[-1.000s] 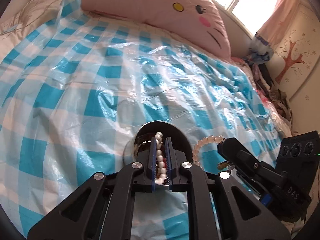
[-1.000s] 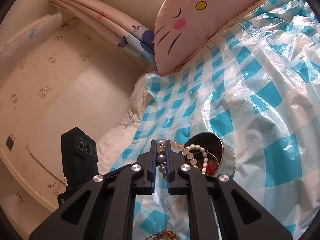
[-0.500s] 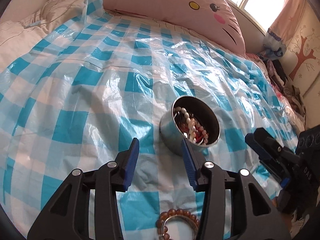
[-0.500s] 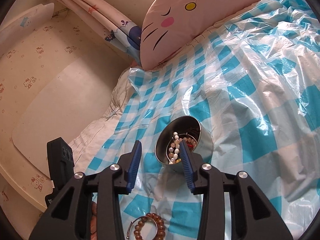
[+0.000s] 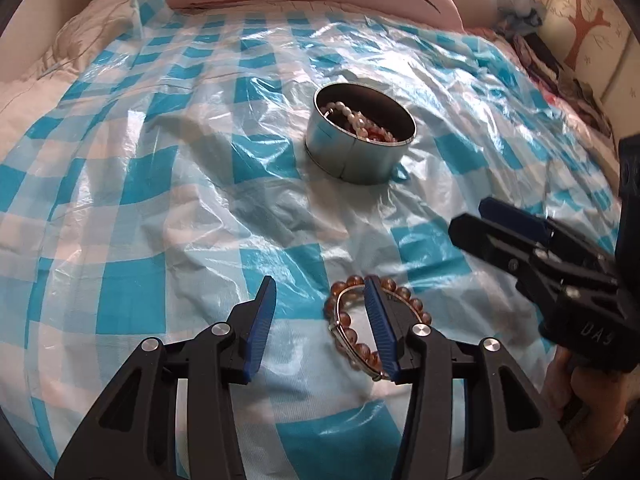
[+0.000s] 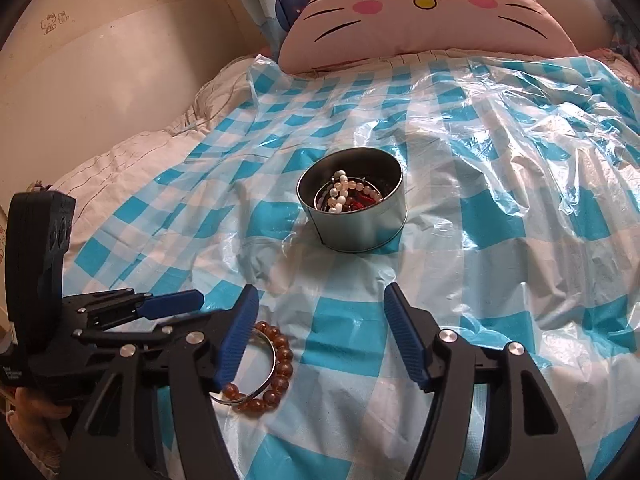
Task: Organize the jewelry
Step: 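Move both open tools back to the silver bangle and brown bead bracelet, then grasp the silver bangle with the left tool while the right tool opens over the brown bead bracelet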
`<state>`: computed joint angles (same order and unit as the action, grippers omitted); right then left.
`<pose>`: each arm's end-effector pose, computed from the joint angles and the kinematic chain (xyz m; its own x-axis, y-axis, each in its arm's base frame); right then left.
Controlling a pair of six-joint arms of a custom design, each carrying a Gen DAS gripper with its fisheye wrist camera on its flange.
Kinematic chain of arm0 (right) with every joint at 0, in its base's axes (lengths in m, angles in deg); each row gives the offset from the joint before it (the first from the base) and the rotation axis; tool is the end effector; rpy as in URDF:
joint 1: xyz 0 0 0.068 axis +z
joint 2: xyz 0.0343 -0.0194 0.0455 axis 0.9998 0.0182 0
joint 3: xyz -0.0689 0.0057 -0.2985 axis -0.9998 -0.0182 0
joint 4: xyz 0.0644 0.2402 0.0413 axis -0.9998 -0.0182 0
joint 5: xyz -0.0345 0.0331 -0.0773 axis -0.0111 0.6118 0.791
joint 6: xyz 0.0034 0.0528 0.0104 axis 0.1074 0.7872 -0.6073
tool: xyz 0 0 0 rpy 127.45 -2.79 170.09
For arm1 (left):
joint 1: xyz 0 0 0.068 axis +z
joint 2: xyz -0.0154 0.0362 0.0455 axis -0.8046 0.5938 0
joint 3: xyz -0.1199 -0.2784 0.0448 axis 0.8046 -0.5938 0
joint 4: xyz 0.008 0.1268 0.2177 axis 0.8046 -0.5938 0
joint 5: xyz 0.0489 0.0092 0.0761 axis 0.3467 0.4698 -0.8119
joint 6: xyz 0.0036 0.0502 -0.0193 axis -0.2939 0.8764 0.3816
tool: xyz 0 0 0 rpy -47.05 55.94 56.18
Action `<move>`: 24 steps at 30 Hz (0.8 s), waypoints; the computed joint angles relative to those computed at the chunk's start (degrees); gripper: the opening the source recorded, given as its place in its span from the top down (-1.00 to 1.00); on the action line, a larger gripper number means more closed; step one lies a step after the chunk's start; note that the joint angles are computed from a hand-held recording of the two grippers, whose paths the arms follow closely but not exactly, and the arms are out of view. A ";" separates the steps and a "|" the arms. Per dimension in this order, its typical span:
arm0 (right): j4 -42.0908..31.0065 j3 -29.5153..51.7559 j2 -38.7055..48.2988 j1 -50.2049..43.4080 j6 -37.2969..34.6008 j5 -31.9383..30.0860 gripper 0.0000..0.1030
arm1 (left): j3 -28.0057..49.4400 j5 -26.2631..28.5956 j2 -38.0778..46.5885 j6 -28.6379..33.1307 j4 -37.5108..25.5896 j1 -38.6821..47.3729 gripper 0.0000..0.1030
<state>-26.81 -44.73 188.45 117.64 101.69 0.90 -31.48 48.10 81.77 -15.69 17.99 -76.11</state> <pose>0.2279 0.1291 0.1181 -0.7443 -0.0087 -0.6677 -0.3038 0.8949 0.3269 0.2178 -0.0896 0.1336 -0.8614 0.1055 -0.4969 0.1788 0.9786 -0.1020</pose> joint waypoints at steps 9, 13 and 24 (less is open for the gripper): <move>-2.41 1.64 1.51 -2.30 1.59 -1.14 -0.24 | -0.39 5.81 1.52 2.59 -0.06 1.45 0.83; -5.64 3.46 2.66 -1.04 1.00 0.98 -0.28 | -2.17 8.73 0.19 0.31 3.36 4.89 0.89; -13.69 9.84 6.86 11.30 -8.72 9.54 -0.15 | -4.16 13.17 -1.09 -4.05 7.55 15.89 0.88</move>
